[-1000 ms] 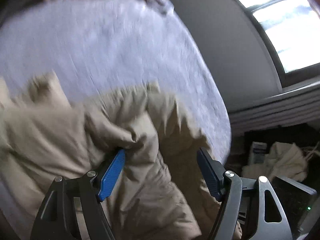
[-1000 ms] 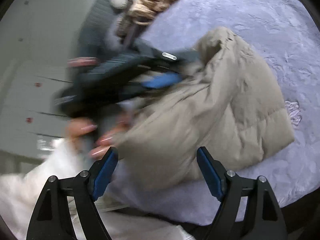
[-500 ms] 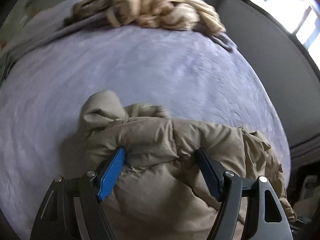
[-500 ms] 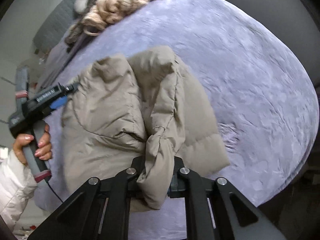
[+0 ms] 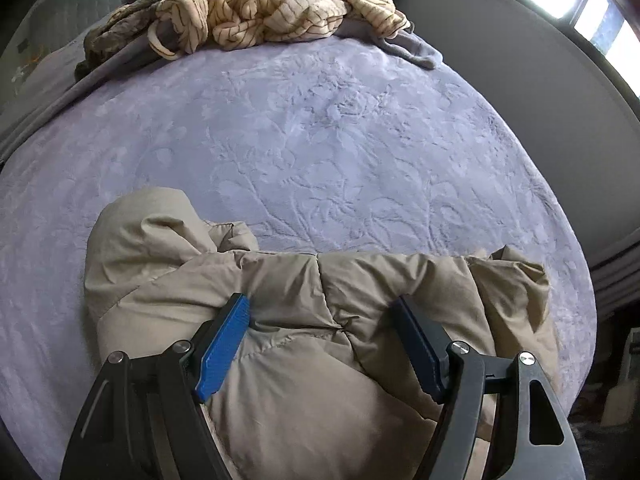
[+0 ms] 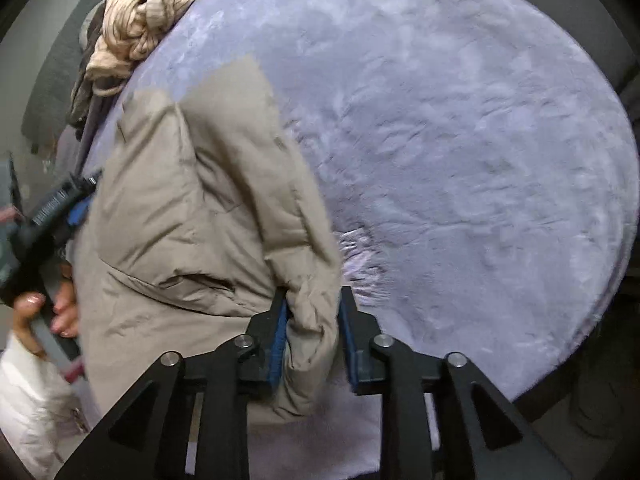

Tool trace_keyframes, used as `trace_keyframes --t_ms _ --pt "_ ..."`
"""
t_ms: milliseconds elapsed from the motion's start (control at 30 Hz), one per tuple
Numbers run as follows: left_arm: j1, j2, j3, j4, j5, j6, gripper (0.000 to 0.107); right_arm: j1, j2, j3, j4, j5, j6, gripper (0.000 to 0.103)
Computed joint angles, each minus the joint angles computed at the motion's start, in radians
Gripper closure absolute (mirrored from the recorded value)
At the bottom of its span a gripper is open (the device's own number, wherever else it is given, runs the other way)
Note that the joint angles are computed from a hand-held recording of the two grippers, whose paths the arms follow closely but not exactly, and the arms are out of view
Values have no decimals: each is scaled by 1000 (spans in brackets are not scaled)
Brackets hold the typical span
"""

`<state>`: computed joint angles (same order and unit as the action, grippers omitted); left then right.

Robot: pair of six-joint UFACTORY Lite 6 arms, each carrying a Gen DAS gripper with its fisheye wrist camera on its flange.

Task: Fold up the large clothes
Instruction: 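Fold the lifted coat over and regrasp its edge with both tools, then open both tools and pull them back from the folded coat bundle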

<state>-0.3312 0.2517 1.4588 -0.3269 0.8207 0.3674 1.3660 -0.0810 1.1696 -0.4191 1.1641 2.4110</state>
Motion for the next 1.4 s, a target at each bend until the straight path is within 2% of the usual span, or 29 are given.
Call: trace_keyframes --t_ms 133,167,200,267,367,433,467,600,767,833,933,1000,1033,1267,1400 --pt "3 8 -2 -1 -6 0 30 134 0 156 -127 268 64 71" --pt "0 7 -6 3 -10 -2 30 148 -6 179 -171 289 44 71" --pt "-2 5 -9 7 -13 -5 30 145 -11 193 -194 277 7 71" --pt "-12 2 -16 27 -23 -19 30 59 -33 172 -183 142 -138 71" --pt "-25 3 -3 68 -12 -53 30 -96 14 117 8 -84 -408 71" --pt "-18 -2 33 81 39 -64 30 -141 69 84 127 -150 -510 71" --pt "-9 -16 44 82 64 -65 30 -137 66 49 132 -202 -506 71" --pt "81 -144 -2 65 153 -5 30 -125 35 -17 122 -279 -469 71" --pt "251 -363 -171 5 335 90 30 -173 -8 -105 167 -367 -545 71" --pt "306 -466 -267 -1 403 115 30 -187 -9 -112 188 -376 -581 71" --pt "336 -593 -405 16 417 106 30 -234 1 -95 239 -369 -678 71" --pt "347 -639 -466 27 409 73 16 -297 60 -39 287 -371 -785 71" --pt "355 -654 -488 26 400 65 16 -304 79 -20 298 -365 -807 71" --pt "393 -717 -552 40 413 68 16 -298 228 117 335 -321 -872 71" --pt "409 -751 -541 52 424 107 16 -306 322 255 325 -245 -860 71"
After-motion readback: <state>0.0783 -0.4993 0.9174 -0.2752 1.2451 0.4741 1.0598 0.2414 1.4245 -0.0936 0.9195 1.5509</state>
